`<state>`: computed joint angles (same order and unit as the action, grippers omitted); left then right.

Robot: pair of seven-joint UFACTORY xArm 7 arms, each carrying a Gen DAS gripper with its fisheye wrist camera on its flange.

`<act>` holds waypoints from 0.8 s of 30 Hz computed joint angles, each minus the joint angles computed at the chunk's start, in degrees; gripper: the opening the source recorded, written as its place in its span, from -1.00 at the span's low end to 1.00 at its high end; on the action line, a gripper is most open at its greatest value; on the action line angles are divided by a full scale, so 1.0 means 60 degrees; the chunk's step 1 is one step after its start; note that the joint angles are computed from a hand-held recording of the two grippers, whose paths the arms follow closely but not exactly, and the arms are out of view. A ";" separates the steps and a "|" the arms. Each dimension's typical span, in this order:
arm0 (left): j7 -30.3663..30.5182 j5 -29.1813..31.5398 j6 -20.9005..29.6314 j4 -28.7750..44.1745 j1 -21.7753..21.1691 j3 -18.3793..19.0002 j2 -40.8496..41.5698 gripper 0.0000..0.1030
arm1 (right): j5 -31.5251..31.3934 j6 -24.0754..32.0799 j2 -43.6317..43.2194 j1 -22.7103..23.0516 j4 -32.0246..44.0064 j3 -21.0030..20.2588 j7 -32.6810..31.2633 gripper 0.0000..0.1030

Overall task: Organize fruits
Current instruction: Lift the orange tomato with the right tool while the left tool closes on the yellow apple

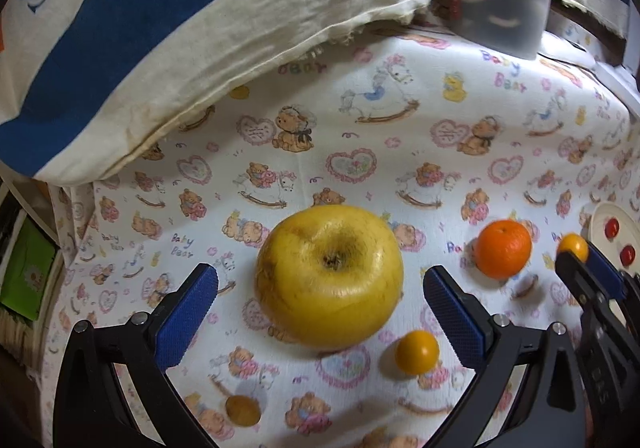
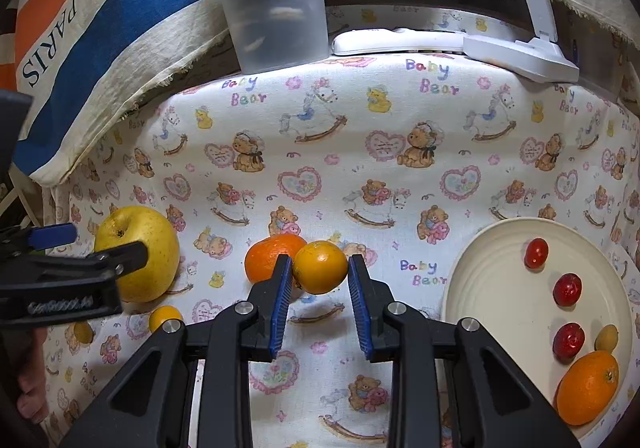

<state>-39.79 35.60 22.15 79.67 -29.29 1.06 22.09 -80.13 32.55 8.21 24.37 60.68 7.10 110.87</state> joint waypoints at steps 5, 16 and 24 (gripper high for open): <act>-0.0149 0.0070 -0.0303 0.0174 -0.0133 0.0233 0.0376 0.98 | -0.0115 0.0032 -0.0018 0.0037 -0.0003 0.0028 -0.0079 -0.42; -0.0538 0.0496 -0.1347 -0.0040 -0.0210 0.0669 0.0746 0.99 | 0.0039 -0.0091 0.0030 -0.0008 0.0040 0.0005 -0.0317 -0.42; 0.1034 -0.1491 -0.2263 -0.0353 0.0733 -0.0119 0.0914 0.78 | 0.0148 -0.0067 0.0052 0.0026 0.0073 -0.0003 -0.0481 -0.42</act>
<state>-33.58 26.66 8.57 77.55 -24.89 0.35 27.57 -79.24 32.15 8.52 24.53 61.12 7.08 107.99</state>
